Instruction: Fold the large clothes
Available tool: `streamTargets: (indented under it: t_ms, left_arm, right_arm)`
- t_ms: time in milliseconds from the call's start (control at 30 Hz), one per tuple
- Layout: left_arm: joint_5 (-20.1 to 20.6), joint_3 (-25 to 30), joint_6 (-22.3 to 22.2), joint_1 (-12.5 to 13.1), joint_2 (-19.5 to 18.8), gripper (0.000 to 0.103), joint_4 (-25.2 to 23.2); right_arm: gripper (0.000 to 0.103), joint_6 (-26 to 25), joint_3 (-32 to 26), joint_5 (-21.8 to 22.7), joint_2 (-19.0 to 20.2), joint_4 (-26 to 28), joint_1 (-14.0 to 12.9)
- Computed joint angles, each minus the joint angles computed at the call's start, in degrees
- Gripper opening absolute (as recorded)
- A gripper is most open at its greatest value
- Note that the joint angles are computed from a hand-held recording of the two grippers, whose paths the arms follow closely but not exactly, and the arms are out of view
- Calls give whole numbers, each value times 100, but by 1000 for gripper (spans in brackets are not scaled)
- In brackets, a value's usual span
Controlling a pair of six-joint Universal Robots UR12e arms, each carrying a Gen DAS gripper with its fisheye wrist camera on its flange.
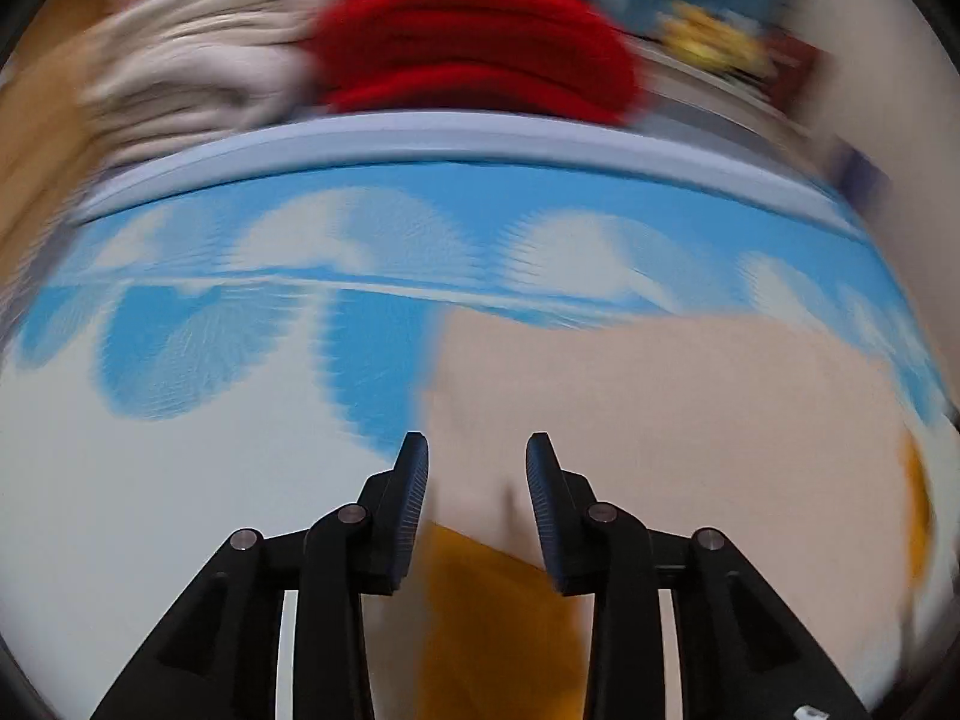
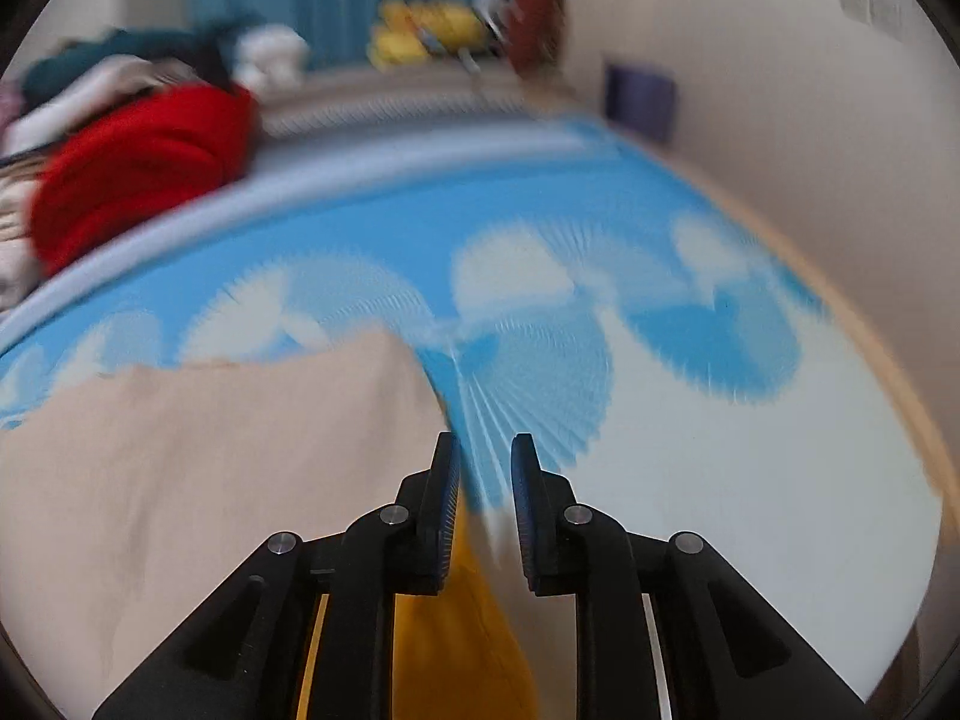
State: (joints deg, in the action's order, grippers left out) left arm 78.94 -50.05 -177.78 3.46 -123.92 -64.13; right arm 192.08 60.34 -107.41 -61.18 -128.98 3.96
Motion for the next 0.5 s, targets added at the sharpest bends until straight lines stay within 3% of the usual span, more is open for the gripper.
streamTargets:
  t_ms: [33, 100, 167, 233, 300, 367, 433, 500]
  left_arm:
    - [-508, -8, 486, 17, 23, 31, -437]
    - [-805, 10, 1356, -21, 35, 31, -1150]
    - [-515, -148, 2017, -130, 101, 34, -1498]
    - [341, -425, 2455, -246, 176, 36, -1565]
    - [831, -603, 2432, -256, 242, 36, -1516]
    - [886, -596, 2127, -196, 310, 29, -1475]
    - [423, -773, 2096, -104, 524, 26, -1152]
    - [-199, -992, 2289, -20, 725, 26, -1005]
  right_arm:
    - [19, -271, 136, 421, -113, -141, -29]
    - [19, -839, 285, 1413, -271, 194, -109]
    - [19, -1433, 328, 1674, -322, 813, -99]
    - [19, -1850, 227, 1497, -267, 1844, -46]
    - [19, -2070, 295, 1009, -248, 2446, -22]
    - [18, -1944, 422, 1076, -366, 2373, -111]
    - [18, -1499, 411, 1171, -450, 2326, -165]
    - [18, -1629, 630, 1542, -647, 1815, -192]
